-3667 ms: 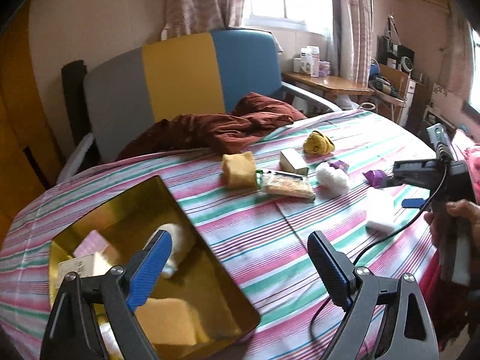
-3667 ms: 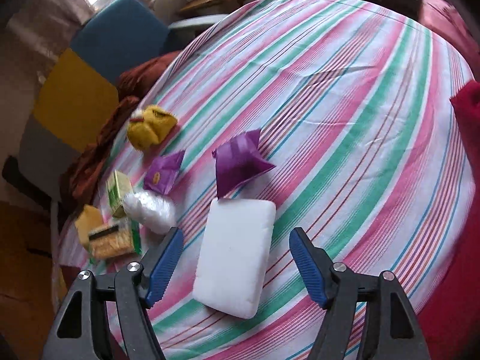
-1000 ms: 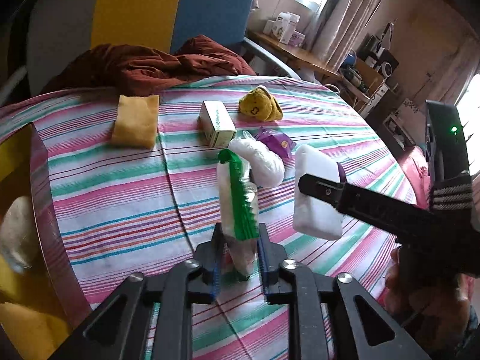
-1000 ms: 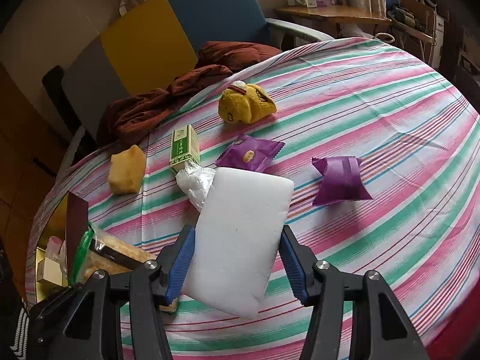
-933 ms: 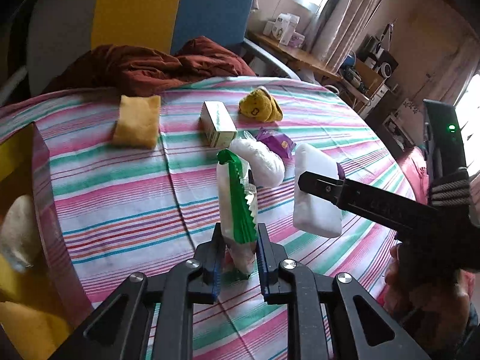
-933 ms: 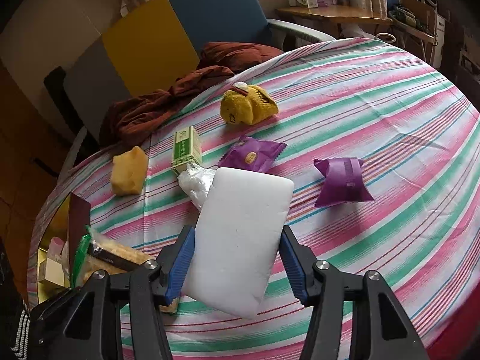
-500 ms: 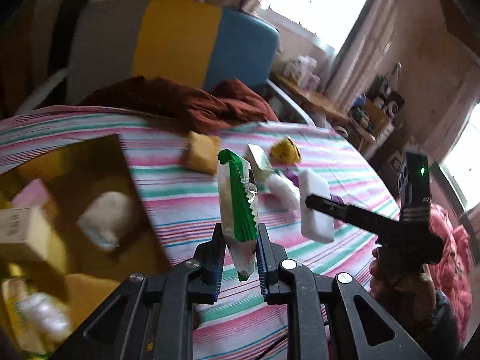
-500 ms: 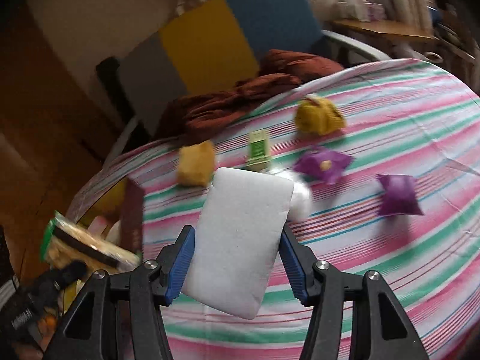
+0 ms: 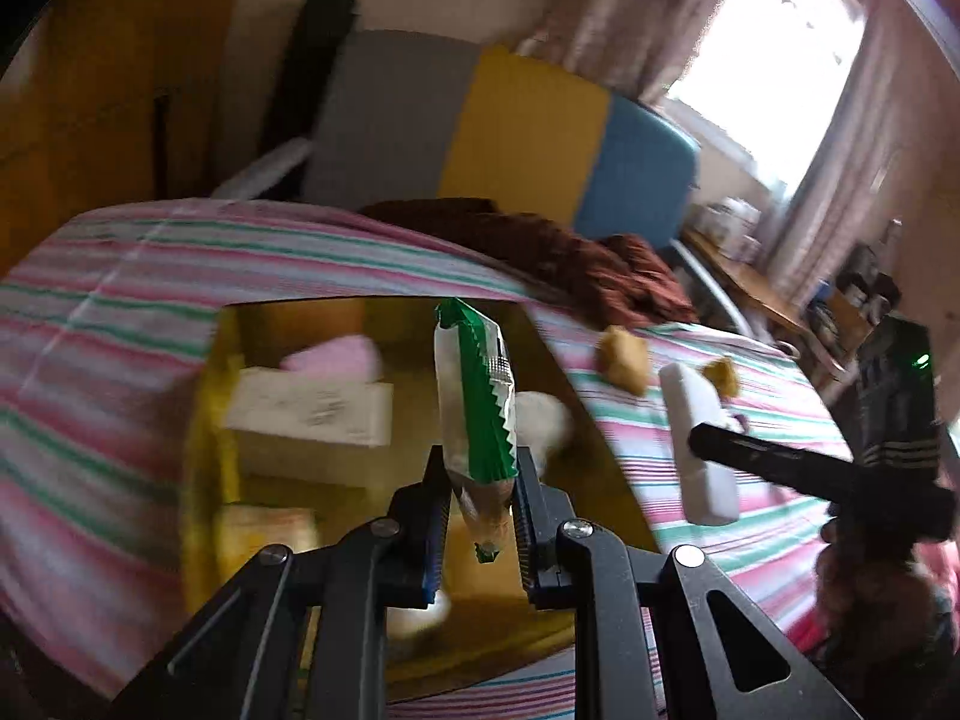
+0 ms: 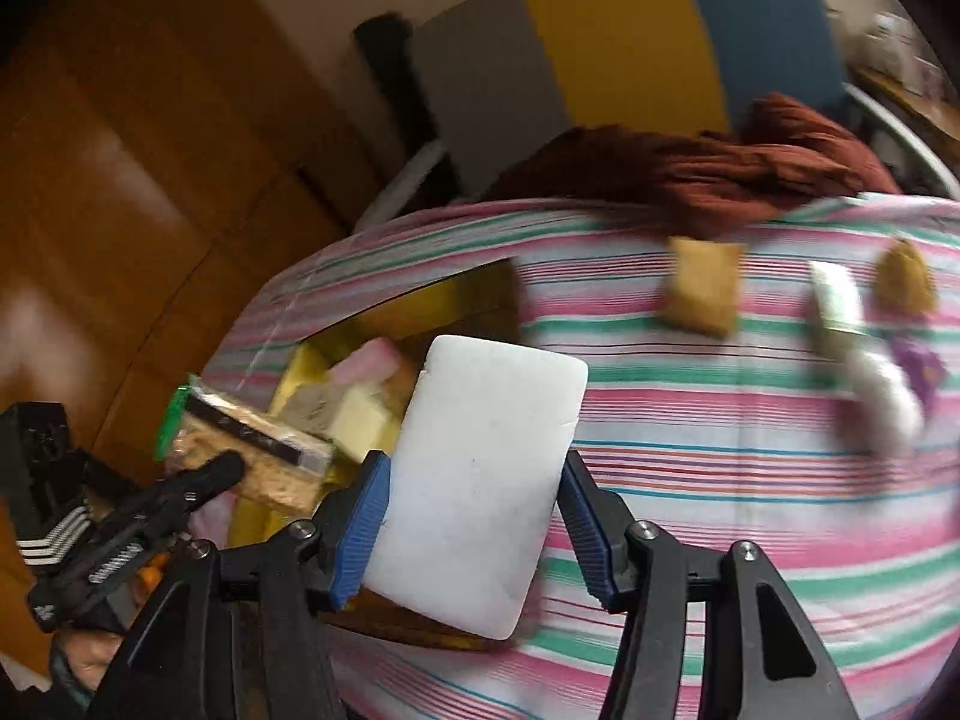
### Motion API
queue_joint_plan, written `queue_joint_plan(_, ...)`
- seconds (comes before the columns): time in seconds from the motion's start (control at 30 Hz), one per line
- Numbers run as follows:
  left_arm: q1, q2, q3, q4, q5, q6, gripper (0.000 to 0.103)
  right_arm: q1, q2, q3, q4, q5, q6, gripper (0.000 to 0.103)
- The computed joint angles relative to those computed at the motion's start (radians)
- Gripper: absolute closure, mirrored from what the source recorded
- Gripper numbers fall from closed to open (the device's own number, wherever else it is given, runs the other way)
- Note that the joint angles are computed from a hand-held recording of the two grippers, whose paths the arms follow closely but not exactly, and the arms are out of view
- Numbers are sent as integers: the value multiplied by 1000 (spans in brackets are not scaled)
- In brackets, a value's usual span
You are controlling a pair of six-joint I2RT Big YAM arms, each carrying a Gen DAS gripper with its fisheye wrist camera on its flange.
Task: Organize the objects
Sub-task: 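Carry the block and biscuit pack into the tray and open both tools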
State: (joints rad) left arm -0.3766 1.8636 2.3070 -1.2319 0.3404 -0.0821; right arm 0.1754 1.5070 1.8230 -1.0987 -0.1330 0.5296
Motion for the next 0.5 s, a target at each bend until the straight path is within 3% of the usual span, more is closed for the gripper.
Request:
queue_joint_plan(0.23, 64, -17, -65, 20, -66, -14, 82, 74, 165, 196, -64, -36, 0, 44)
queue_joint_plan(0.33, 73, -13, -69, 22, -63, -17, 65, 88, 226, 267, -83, -74, 10, 38)
queue_joint_plan(0.4, 79, -28, -95, 54, -63, -36, 38, 97, 254, 301, -103, -83, 34, 34)
queue_joint_plan(0.5, 86, -57, -140, 108, -65, -43, 36, 107, 249, 284, -94, -76, 36, 33)
